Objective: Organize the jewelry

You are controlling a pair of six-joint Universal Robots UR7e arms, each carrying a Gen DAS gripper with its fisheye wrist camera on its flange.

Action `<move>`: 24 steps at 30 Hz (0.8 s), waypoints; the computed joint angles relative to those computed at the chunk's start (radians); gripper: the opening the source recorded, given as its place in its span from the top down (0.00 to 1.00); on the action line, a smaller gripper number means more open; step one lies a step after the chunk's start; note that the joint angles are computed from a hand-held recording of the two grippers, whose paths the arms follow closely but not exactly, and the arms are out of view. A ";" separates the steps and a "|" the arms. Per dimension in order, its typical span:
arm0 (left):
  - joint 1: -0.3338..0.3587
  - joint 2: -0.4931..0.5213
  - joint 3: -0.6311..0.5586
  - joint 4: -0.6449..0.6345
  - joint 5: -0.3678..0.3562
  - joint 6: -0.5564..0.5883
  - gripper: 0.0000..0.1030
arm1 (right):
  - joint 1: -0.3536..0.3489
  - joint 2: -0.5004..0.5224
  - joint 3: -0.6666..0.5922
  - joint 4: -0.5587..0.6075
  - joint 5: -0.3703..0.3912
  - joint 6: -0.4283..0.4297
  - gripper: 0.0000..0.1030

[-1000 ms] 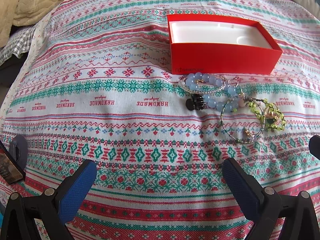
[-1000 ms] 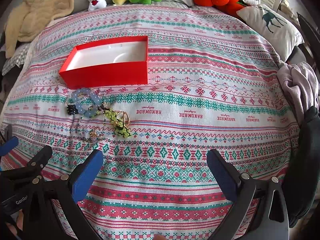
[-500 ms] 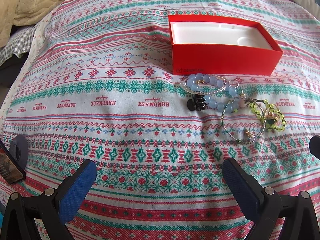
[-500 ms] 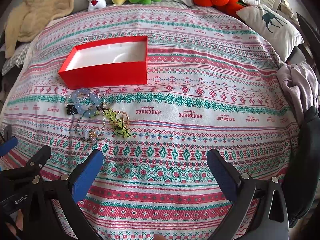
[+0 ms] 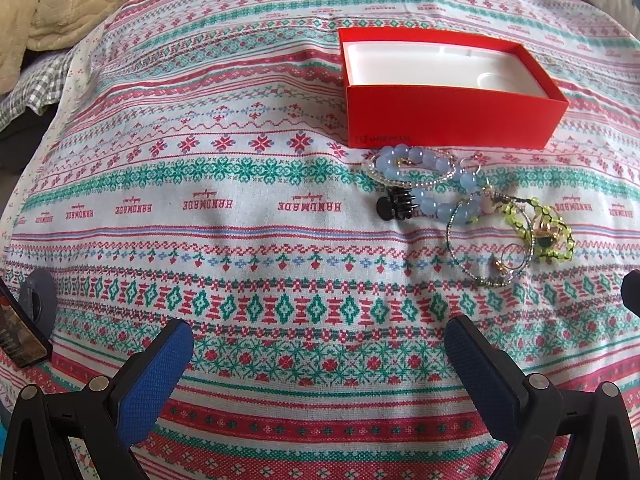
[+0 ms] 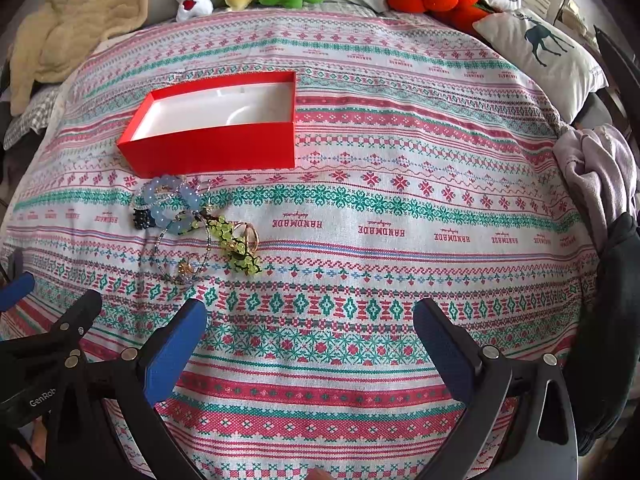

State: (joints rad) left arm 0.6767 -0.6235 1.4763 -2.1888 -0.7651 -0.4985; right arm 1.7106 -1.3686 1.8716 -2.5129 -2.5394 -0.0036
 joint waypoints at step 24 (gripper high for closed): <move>0.063 0.057 -0.182 0.052 -0.084 0.139 0.00 | -0.057 0.007 -0.169 0.193 0.225 0.041 0.00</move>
State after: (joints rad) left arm 0.7398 -0.5662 1.2940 -2.1370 -0.8492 -0.3594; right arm 1.6539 -1.3616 1.7028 -2.3200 -2.3144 0.0376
